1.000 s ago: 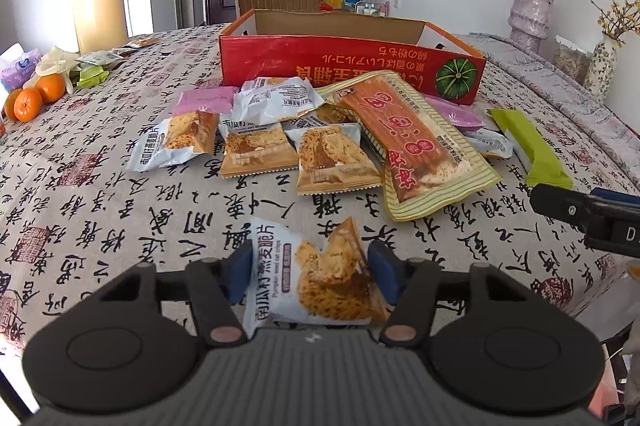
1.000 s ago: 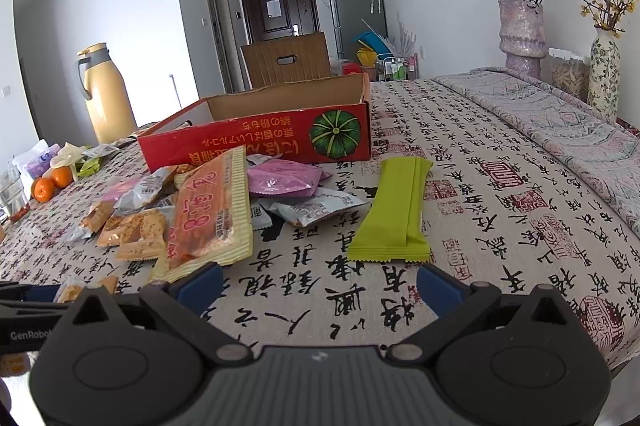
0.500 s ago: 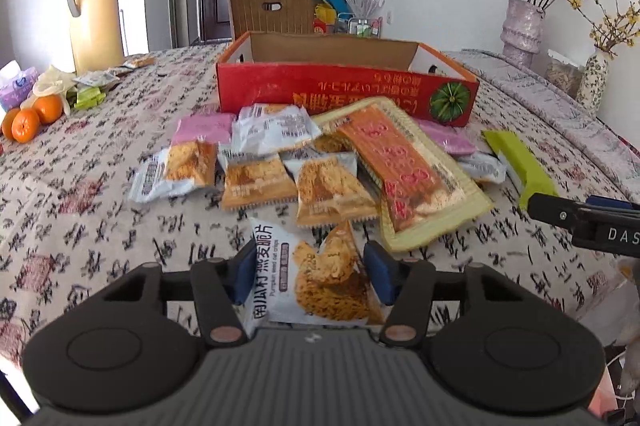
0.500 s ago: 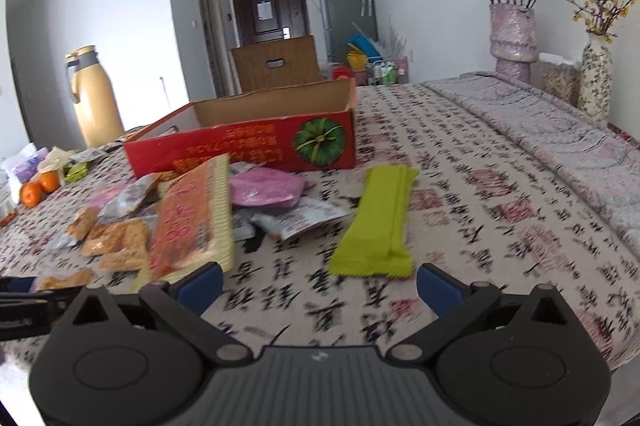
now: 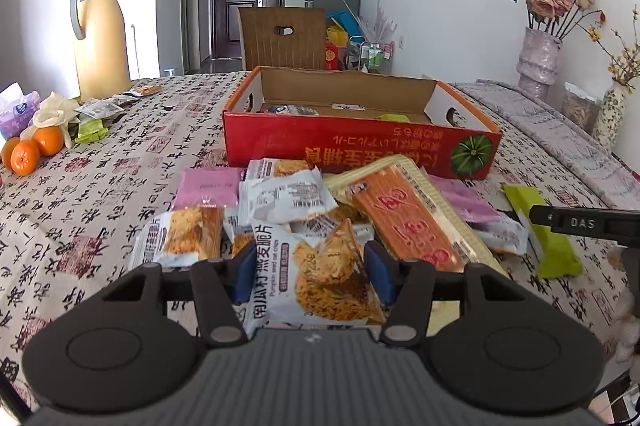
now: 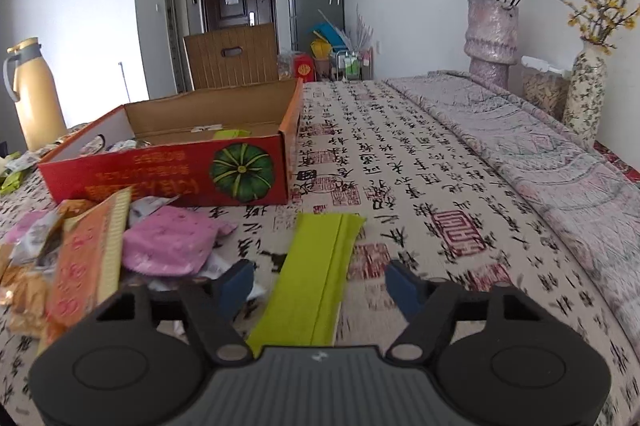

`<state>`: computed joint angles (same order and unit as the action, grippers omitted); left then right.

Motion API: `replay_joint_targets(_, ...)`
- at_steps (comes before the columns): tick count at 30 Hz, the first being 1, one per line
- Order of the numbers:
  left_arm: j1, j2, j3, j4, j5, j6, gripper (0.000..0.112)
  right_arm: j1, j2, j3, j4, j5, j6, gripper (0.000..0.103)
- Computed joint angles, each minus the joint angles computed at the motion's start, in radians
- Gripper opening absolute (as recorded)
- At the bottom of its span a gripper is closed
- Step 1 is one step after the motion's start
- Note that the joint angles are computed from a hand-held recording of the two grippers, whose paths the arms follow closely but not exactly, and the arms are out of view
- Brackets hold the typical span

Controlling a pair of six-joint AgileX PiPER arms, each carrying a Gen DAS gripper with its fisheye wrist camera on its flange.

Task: Organize snacks
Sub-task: 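Grasp the bread-snack bag with the left gripper while the right grasps the second green bar, then lower both held snacks into the box and open both grippers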

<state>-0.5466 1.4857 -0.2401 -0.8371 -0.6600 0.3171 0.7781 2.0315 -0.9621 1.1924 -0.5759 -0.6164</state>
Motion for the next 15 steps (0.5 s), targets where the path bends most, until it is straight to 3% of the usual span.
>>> replay_joint_targets(3, 0.034, 0.014, -0.023, 0.024, 0.016, -0.002, 0.057, -0.034, 0.037, -0.064, 0.047, 0.053, -0.056, 0.056)
replay_joint_targets(8, 0.088, 0.032, -0.056, 0.065, 0.046, -0.001, 0.057, -0.036, 0.073, -0.103, 0.080, 0.078, -0.103, 0.048)
replay_joint_targets(15, 0.139, 0.051, -0.078, 0.150, 0.068, -0.047, 0.057, -0.026, 0.078, -0.092, 0.058, 0.051, -0.106, 0.039)
